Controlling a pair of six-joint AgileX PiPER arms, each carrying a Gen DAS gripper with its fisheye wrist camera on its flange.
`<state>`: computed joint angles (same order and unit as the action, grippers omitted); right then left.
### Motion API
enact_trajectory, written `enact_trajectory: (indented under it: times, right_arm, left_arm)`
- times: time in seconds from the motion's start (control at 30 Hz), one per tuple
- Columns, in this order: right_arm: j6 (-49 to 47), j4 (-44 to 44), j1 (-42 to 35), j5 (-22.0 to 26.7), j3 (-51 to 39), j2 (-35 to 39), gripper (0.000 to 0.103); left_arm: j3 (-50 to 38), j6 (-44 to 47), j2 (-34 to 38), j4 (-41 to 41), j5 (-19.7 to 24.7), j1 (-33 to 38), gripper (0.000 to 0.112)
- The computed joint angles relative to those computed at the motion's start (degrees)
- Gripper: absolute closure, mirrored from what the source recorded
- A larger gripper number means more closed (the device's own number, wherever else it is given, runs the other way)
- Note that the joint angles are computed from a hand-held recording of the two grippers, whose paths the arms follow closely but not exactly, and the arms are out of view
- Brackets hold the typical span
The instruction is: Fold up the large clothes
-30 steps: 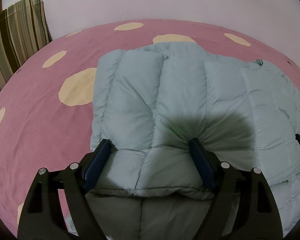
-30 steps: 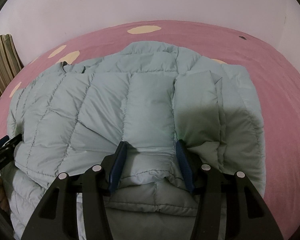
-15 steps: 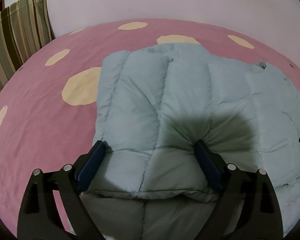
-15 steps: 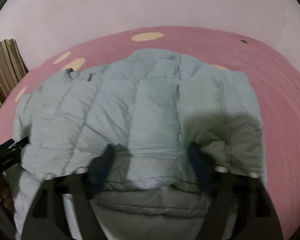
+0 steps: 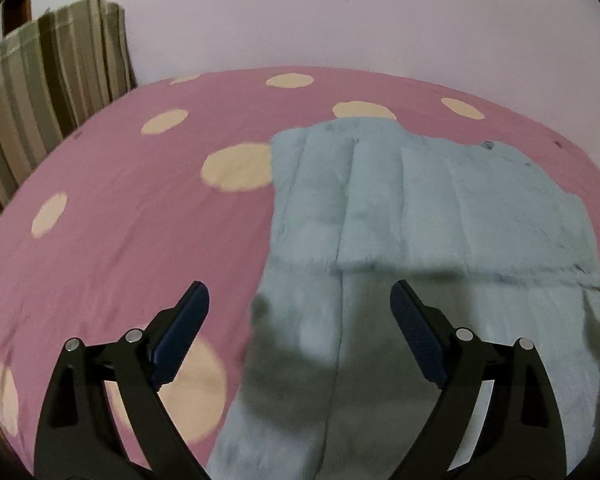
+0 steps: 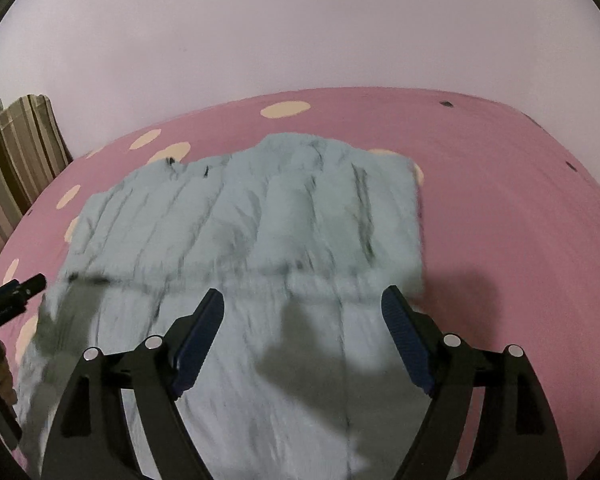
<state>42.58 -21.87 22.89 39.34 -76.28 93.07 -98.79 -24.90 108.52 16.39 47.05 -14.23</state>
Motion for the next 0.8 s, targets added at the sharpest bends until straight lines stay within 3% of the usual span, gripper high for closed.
enact_trajectory:
  times: [0.2, 0.33, 0.6, 0.7, 0.8]
  right_arm:
    - [4.1, -1.9, 2.4, 1.1, 13.0, -10.9, 0.023]
    - [5.7, 0.0, 2.2, 1.9, 20.1, -17.4, 0.023]
    - [9.6, 4.0, 4.1, 2.7, 31.7, -28.0, 0.023]
    - [12.1, 3.9, 5.9, 2.6, 34.6, -30.1, 0.023]
    - [15.6, 1.6, 8.3, 3.0, 35.9, -31.0, 0.023]
  left_arm:
    - [20.8, 1.4, -14.2, -6.6, -5.9, 4.8, 0.02]
    - [31.1, 5.5, -21.8, -10.0, -7.4, 7.2, 0.02]
    - [43.3, 22.4, -30.9, -27.2, -6.5, 12.9, 0.02]
    - [46.4, 22.4, -33.3, -26.7, -8.0, 11.9, 0.021]
    - [47.4, 22.8, -34.1, -27.0, -8.8, 11.5, 0.028]
